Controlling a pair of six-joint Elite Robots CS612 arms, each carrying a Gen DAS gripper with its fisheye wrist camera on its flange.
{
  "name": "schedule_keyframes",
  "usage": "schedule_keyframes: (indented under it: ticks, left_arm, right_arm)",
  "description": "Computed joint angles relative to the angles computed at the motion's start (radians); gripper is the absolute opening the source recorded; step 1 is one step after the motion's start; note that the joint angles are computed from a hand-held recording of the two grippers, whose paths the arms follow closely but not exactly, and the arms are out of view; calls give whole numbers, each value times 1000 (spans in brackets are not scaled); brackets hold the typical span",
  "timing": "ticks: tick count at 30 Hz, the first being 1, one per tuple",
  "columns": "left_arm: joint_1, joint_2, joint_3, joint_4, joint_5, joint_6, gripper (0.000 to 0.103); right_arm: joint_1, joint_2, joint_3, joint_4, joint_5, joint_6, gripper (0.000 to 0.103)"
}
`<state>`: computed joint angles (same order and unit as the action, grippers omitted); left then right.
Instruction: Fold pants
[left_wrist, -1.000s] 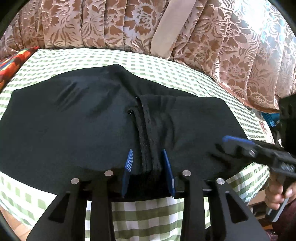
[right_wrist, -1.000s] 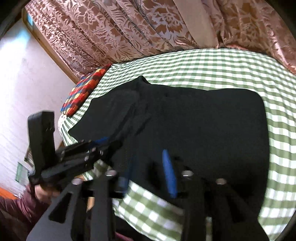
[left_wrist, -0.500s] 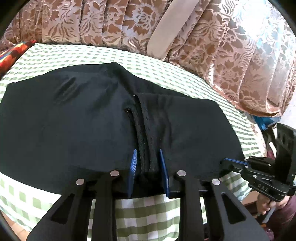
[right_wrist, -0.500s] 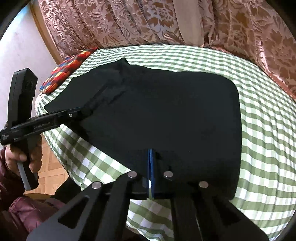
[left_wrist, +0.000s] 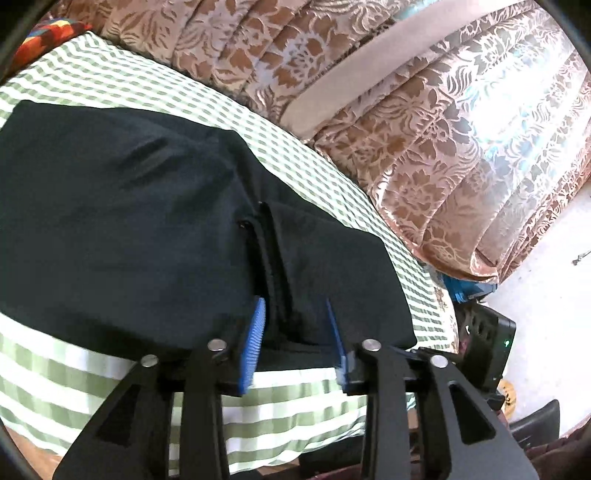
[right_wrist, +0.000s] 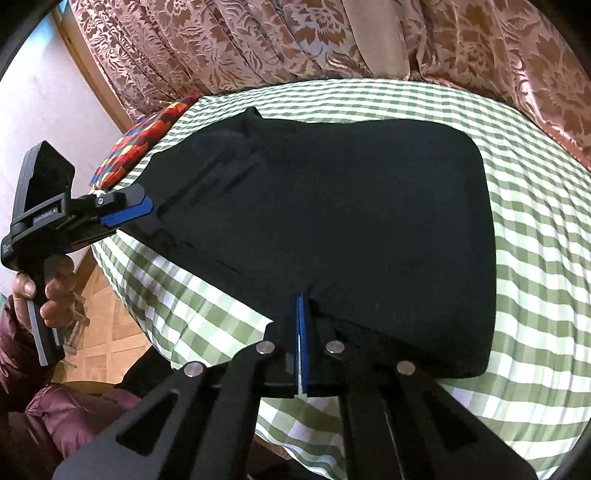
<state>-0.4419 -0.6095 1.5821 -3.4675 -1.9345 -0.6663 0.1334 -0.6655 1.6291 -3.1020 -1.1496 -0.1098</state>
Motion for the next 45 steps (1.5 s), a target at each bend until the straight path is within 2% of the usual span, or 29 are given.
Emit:
schedule_keyframes:
  ticks: [3, 4, 5, 6, 7, 10, 14, 15, 16, 18, 19, 20, 21, 22, 24, 27, 29, 30, 33, 39, 41, 42, 43, 45]
  left_arm:
    - [-9, 4, -24, 61, -1, 34, 33]
    - [-18, -2, -27, 111, 29, 65, 32]
    - [-27, -8, -28, 152, 59, 95, 28]
    - [-32, -11, -25, 169, 81, 110, 16]
    - [-36, -15, -19, 192, 108, 118, 15]
    - [-24, -5, -8, 166, 82, 83, 15]
    - [-23, -3, -4, 144, 82, 74, 15]
    - [-21, -4, -3, 134, 80, 68, 17]
    - [-21, -8, 2, 129, 86, 65, 27]
    - [-21, -18, 21, 105, 115, 46, 40]
    - [-16, -27, 37, 86, 131, 23, 40]
    - [-10, -31, 50, 66, 137, -1, 40]
    - [-3, -36, 65, 41, 147, -31, 42]
    - [1, -42, 83, 20, 168, -59, 51]
    - [12, -56, 122, -18, 229, -122, 60]
    - [36, -83, 188, -41, 337, -241, 60]
    - [56, -85, 212, -66, 355, -312, 60]
    - [68, -84, 227, -85, 375, -374, 60]
    - [95, -81, 245, -92, 412, -485, 60]
    - [129, -49, 228, -86, 399, -639, 60]
    - [133, -39, 221, -101, 403, -649, 56]
    - [133, -41, 220, -90, 414, -641, 43]
    - [135, -42, 215, -62, 421, -638, 36]
    - [144, -27, 202, -79, 405, -651, 36]
  right_arm:
    - [0, 1, 0, 7, 2, 10, 0]
    - [0, 2, -1, 11, 2, 12, 0]
    - [0, 3, -1, 14, 1, 16, 0]
    - [0, 3, -1, 14, 2, 19, 0]
    - [-1, 4, -2, 15, 6, 20, 0]
    - [-2, 9, -7, 26, 11, 25, 0]
    - [1, 10, -9, 26, 6, 26, 0]
    - [1, 9, -8, 23, 6, 27, 1]
    - [1, 7, -6, 20, 8, 27, 1]
    - [0, 4, -3, 19, 13, 20, 8]
    - [0, 2, 0, 18, 17, 13, 12]
    - [0, -2, 3, 15, 24, 3, 24]
    - [0, -6, 8, 6, 35, -3, 31]
    - [1, -7, 10, 0, 41, -6, 31]
    - [2, -13, 15, -13, 58, -17, 31]
    - [8, -17, 14, -22, 76, -25, 34]
    - [12, -18, 10, -26, 88, -30, 41]
    - [14, -18, 7, -25, 93, -33, 45]
    - [24, -18, -1, -26, 101, -46, 46]
    - [37, -17, -15, -16, 104, -61, 50]
    - [41, -16, -20, -9, 99, -66, 50]
    - [42, -16, -22, -5, 98, -68, 50]
    - [43, -16, -21, -4, 96, -69, 50]
    - [45, -15, -23, 1, 90, -72, 50]
